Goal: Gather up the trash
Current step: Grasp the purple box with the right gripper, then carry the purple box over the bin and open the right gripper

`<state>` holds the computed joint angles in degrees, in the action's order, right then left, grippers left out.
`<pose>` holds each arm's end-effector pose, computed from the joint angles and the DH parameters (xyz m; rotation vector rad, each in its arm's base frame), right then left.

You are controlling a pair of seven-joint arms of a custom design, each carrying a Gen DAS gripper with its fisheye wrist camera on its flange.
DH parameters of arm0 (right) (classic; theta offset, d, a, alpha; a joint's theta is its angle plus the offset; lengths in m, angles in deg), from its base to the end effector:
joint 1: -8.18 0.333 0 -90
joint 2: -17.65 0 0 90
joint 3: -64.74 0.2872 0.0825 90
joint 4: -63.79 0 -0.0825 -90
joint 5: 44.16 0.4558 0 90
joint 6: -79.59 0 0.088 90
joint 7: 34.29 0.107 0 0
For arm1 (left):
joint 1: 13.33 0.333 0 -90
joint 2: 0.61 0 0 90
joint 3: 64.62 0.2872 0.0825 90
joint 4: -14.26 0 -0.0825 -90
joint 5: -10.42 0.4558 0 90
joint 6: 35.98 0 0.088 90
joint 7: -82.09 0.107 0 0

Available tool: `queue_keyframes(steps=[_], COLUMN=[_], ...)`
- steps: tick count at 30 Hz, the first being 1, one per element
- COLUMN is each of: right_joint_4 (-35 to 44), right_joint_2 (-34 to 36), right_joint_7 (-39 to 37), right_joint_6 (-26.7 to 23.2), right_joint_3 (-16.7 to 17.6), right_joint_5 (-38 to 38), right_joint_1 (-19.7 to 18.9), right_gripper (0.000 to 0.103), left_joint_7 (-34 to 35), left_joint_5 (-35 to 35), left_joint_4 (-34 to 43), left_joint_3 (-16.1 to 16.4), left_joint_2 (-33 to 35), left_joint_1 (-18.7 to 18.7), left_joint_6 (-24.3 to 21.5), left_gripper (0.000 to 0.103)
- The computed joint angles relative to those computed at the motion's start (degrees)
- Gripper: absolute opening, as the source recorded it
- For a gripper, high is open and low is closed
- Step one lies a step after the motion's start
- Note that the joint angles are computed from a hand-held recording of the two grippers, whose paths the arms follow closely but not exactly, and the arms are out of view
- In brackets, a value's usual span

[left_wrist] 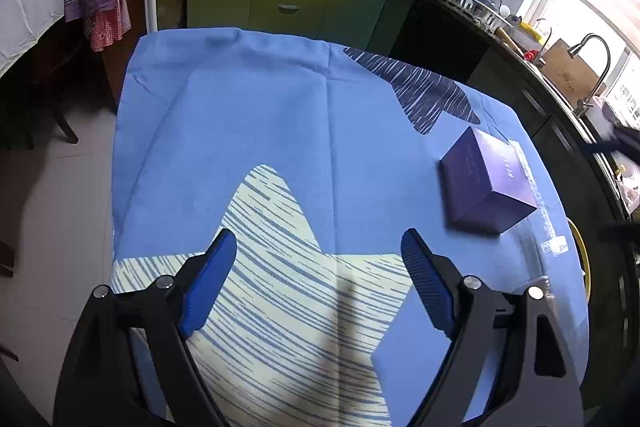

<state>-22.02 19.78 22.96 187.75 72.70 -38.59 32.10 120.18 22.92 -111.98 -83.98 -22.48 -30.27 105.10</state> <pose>0.5618 0.3560 0.6464 -2.7369 0.6374 -0.2558 0.4516 -0.3497 0.5509 -2.0250 1.7802 -0.8449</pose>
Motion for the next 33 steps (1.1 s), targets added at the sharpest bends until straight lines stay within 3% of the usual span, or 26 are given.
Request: queue_keyframes(steps=[7,10,16,18,20,22,27,33], right_joint_4=[19.38,26.27,38.34,44.15,49.04,51.14,45.31,33.0], right_joint_2=[16.45,21.97,31.55,35.58,38.9,40.35,36.76,28.05], right_joint_7=[-6.64,-9.02,-10.45,-9.75,-9.02,-8.39,-6.56,-4.42], right_joint_6=[-10.58,-15.16,-21.89,-25.12,-27.66,-28.69,-25.96,-20.53], right_joint_3=[0.29,-0.04,-1.47,-1.96,-2.63,-2.98,-3.35,-3.2], right_joint_5=[-4.79,-5.87,-7.46,-6.82,-6.38,-5.48,-4.35,-4.85], right_joint_1=[1.9,3.29,5.79,6.14,6.47,6.34,5.48,3.79], right_gripper=[0.098,0.098,0.098,0.094,0.08,0.079,0.078,0.077], left_joint_7=[3.01,2.57,6.34,6.15,6.21,6.47,5.84,5.2], left_joint_5=[-1.0,1.32,-1.74,-1.19,-0.96,-0.9,0.82,2.93], left_joint_4=[-1.52,-1.33,-0.95,-0.91,-0.94,-0.74,-0.54,-0.1], left_joint_3=[0.48,-0.79,0.45,0.06,-0.07,-0.12,-0.8,-1.29], left_joint_2=[-0.42,-0.25,1.14,1.13,1.19,1.41,1.42,1.84], left_joint_1=[-0.51,0.18,-1.53,-1.27,-1.27,-1.34,-1.02,-0.88], left_joint_6=[4.67,4.28,4.48,4.28,4.31,4.06,3.49,2.77], left_gripper=[0.086,0.088,0.088,0.088,0.089,0.089,0.089,0.089])
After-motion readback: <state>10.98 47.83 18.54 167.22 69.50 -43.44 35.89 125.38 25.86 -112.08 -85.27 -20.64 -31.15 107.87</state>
